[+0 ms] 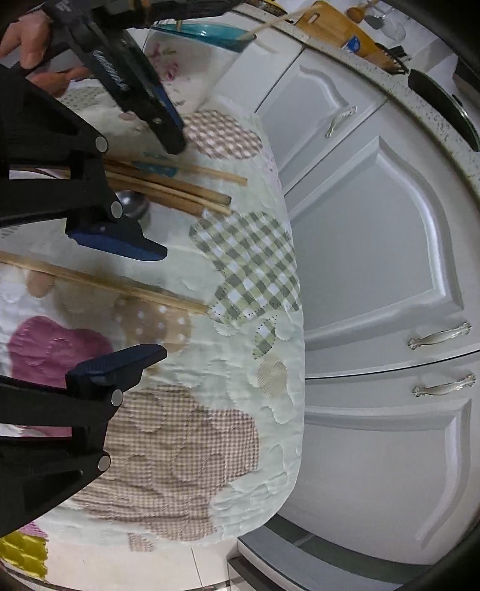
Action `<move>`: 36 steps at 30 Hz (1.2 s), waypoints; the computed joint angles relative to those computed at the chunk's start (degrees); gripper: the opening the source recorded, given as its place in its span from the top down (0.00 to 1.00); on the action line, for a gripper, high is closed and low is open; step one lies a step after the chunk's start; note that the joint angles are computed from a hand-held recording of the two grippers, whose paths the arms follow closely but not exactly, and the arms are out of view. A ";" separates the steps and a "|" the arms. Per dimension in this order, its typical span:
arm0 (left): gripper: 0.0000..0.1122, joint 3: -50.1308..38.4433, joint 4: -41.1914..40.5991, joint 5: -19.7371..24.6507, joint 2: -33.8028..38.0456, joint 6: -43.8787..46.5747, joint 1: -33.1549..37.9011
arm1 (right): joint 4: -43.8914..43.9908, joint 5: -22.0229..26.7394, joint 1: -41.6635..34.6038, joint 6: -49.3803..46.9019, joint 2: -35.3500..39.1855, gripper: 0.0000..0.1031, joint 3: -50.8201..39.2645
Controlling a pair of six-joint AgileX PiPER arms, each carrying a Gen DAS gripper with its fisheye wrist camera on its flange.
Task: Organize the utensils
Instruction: 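Grasp a chopstick with the right gripper while the left gripper grasps another chopstick, then lift both held chopsticks toward the teal-lidded holder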
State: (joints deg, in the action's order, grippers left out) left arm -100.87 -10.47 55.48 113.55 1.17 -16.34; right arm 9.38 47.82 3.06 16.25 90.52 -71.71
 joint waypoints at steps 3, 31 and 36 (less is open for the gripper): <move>0.65 -6.17 4.01 2.27 4.71 -3.70 -1.56 | 0.30 0.59 0.10 -0.76 1.91 0.67 -1.16; 0.96 7.81 -20.43 7.21 -15.78 20.53 10.08 | 11.17 6.21 -1.71 -10.70 -17.18 0.95 3.04; 0.96 9.52 -21.99 8.18 -18.46 21.80 12.23 | 2.36 6.70 3.46 -4.15 -15.87 0.95 1.08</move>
State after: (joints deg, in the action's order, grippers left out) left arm -91.35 -32.45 63.65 95.10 22.98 -4.12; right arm 11.74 54.52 6.52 12.11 74.65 -70.63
